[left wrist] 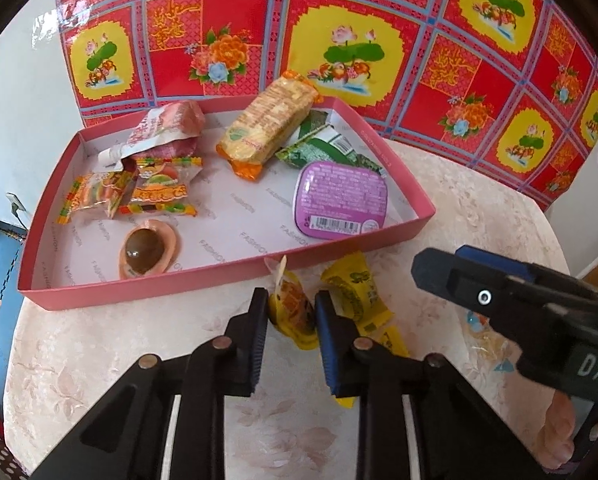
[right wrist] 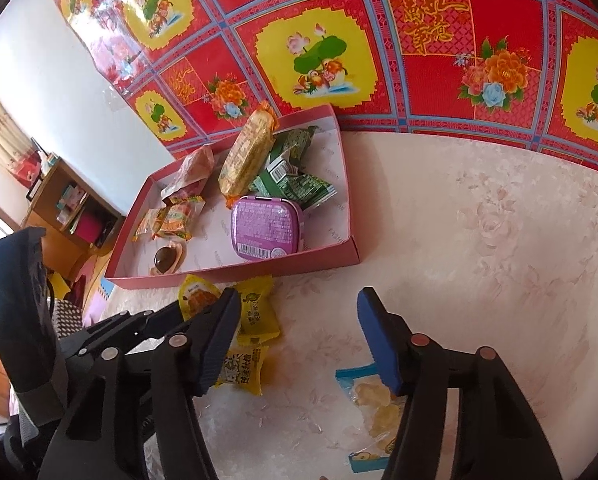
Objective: Organize snacks
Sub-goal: 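Grasp a small yellow wrapped candy with the left gripper, then grasp a yellow green-printed candy with the right gripper while the left holds its candy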
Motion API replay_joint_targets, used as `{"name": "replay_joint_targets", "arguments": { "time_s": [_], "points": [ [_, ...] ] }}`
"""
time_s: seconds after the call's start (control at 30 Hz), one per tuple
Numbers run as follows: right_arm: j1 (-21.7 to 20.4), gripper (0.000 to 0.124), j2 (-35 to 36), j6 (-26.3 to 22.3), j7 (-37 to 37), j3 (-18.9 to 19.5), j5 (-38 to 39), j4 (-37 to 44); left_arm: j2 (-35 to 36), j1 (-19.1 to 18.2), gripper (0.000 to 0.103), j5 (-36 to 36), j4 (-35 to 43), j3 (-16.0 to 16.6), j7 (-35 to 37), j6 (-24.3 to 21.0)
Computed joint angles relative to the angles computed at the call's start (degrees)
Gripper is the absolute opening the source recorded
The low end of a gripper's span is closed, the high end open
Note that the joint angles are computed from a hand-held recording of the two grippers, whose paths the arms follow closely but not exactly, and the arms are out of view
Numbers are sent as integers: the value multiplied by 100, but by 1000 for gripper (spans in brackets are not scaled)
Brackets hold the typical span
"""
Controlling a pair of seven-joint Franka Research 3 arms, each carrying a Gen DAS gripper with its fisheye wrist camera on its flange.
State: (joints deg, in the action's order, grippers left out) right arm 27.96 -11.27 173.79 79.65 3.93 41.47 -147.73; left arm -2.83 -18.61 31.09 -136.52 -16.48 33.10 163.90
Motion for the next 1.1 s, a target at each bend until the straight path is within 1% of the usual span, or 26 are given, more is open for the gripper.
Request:
{"name": "replay_joint_targets", "arguments": {
  "time_s": [0.07,0.17,0.27,0.37,0.57,0.73,0.8,0.97,1.1],
  "points": [
    [-69,57,4,-51,140,68,-140,6,-71,11,25,-39,-68,17,7,35],
    [-38,53,49,-118,155,81,-178,51,-218,49,25,-96,-198,30,9,38],
    [-91,51,108,-168,310,180,-379,96,-375,93,25,-173,-366,38,9,65],
    [-275,51,181,-182,749,387,-957,125,-538,173,25,-135,-526,16,-44,50],
    [-443,46,358,-215,1483,598,-1931,202,-792,253,25,-288,-805,32,-43,19],
    [-597,42,458,-202,2168,707,-2765,232,-849,308,25,-430,-931,54,25,106],
    [-625,39,501,-185,2389,721,-3033,239,-847,325,25,-474,-959,56,48,163],
    [-980,32,559,-120,3540,966,-4443,258,-850,373,25,-468,-990,24,65,247],
    [-1103,29,603,-171,4255,1004,-5348,321,-856,388,25,-481,-1011,17,81,290]
  ]
}}
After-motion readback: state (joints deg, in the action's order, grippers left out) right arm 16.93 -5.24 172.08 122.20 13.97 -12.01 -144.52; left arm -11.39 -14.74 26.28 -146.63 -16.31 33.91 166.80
